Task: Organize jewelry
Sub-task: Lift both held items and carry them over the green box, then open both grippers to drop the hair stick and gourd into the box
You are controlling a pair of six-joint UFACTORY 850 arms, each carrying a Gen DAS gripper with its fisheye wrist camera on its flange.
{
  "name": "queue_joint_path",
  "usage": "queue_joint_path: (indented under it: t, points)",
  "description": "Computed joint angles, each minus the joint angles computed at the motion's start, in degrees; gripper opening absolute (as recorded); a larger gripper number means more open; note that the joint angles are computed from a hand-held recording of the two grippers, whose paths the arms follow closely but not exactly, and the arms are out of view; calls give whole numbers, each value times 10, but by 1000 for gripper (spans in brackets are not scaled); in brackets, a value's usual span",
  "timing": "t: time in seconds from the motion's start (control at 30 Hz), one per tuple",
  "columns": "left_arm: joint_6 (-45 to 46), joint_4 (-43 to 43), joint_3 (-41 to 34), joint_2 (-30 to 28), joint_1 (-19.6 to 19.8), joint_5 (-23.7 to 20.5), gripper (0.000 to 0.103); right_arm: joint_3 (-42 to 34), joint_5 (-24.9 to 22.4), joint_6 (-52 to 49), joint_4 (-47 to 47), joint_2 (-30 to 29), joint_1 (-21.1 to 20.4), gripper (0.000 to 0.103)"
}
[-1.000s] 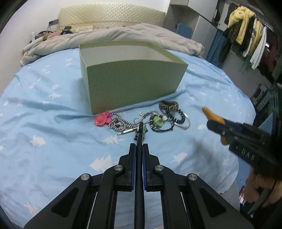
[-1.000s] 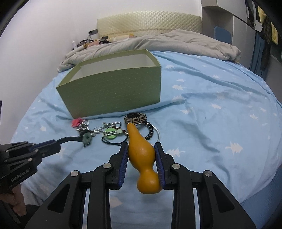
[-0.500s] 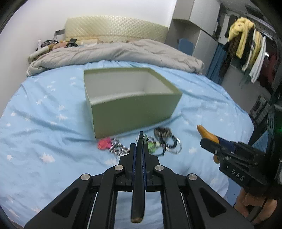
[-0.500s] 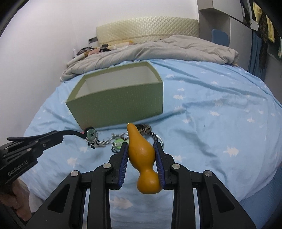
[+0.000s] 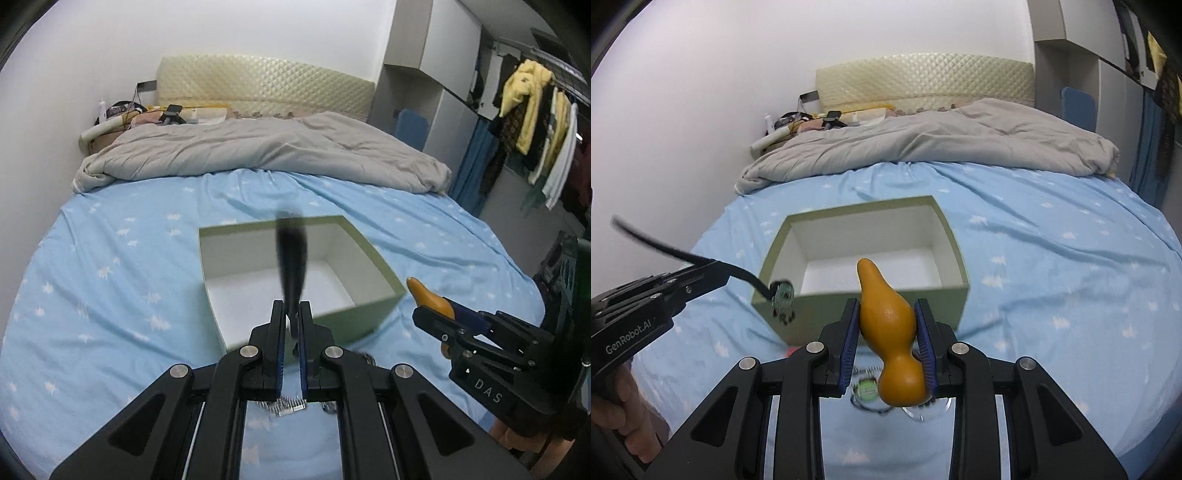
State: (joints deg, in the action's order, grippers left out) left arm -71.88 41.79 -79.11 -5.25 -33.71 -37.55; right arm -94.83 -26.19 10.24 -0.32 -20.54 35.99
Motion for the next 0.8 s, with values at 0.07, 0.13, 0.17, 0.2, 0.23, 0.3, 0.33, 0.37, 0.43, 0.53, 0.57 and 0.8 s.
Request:
queue_joint_path:
  t: [0.07, 0.13, 0.17, 0.2, 0.23, 0.3, 0.33, 0.37, 0.43, 0.53, 0.57, 0.8]
  points:
    - [10, -11, -16, -15, 11, 2, 4, -39, -23, -23, 18, -29, -3, 27]
    - [26, -29, -32, -31, 25, 9, 4, -71, -40, -34, 26, -56, -6, 27]
    - [32, -38, -38, -39, 30, 13, 4, -85, -46, -38, 28, -67, -7, 27]
    - [40, -46, -45, -46, 35, 17, 4, -104, -55, -45, 35, -82, -10, 27]
    - [48, -56, -51, -55, 41, 20, 4, -120, -63, -49, 40, -96, -12, 27]
    - [68, -77, -64, -73, 52, 26, 4, -158, -82, -52, 43, -125, -15, 27]
    - [79, -90, -72, -82, 58, 30, 4, -174, -91, -55, 47, -139, -17, 27]
    - [83, -95, -75, -89, 60, 32, 4, -190, -98, -57, 49, -152, -19, 27]
    - [103, -115, -89, -107, 70, 33, 4, -219, -114, -59, 49, -174, -22, 27]
    - [122, -133, -102, -124, 80, 35, 4, -258, -133, -63, 52, -206, -25, 27]
    - [127, -137, -106, -129, 83, 35, 5, -270, -140, -64, 53, -215, -26, 27]
    - [173, -175, -117, -148, 98, 28, 8, -307, -156, -68, 61, -245, -31, 31]
